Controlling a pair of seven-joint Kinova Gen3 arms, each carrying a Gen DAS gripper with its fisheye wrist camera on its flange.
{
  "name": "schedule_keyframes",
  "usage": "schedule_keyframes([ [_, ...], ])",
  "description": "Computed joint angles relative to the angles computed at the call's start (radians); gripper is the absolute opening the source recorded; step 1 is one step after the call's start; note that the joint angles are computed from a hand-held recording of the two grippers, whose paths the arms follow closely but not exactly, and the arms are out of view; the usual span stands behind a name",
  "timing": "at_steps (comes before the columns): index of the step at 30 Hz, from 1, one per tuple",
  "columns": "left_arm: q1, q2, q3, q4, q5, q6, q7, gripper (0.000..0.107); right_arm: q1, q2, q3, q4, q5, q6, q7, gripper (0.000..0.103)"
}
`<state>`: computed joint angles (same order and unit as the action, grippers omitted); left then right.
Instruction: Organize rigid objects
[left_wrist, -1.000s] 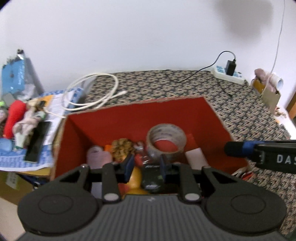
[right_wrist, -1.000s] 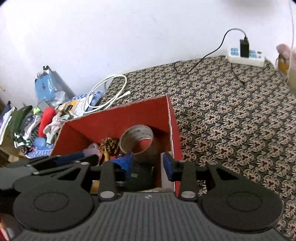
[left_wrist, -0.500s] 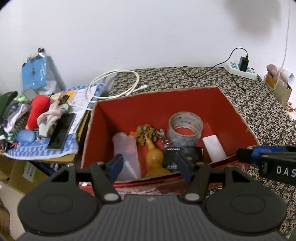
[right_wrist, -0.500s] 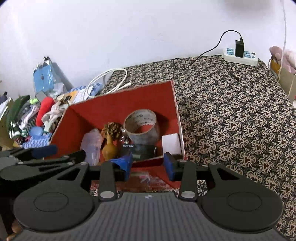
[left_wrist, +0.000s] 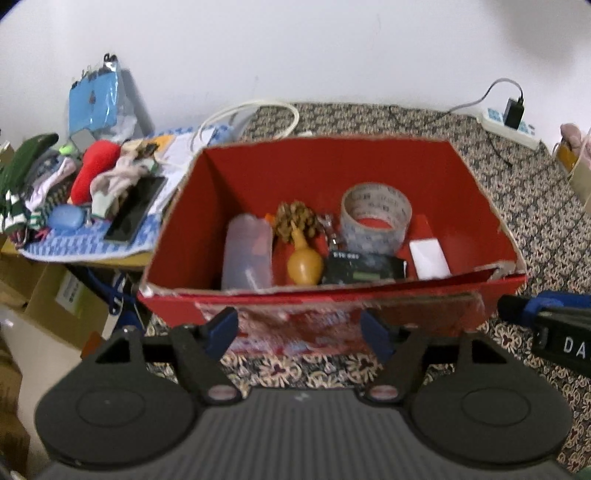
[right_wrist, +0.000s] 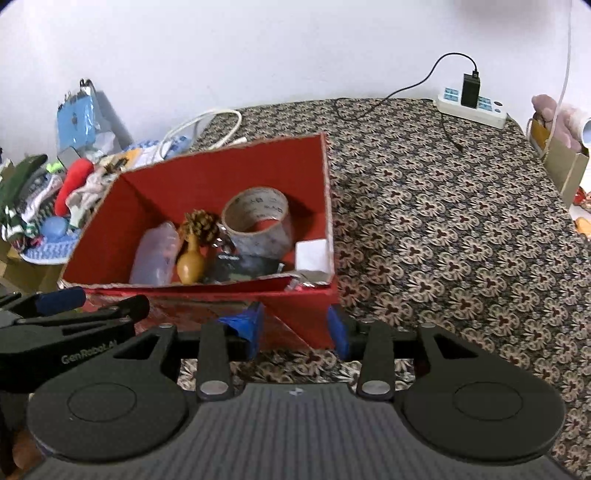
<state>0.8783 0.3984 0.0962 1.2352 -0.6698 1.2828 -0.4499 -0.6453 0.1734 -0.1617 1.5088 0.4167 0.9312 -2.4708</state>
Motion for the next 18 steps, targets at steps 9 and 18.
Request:
schedule_keyframes([
  [9, 0.044, 0.034, -0.014, -0.058, -0.011, 0.074, 0.037, 0.095, 0.01, -0.009, 0.0, -0.006, -0.011, 0.037, 0.008, 0.024],
  [18, 0.06, 0.048, -0.032, -0.121, -0.042, 0.129, 0.039, 0.096, 0.02, -0.006, -0.007, -0.042, -0.02, 0.053, 0.09, 0.024],
])
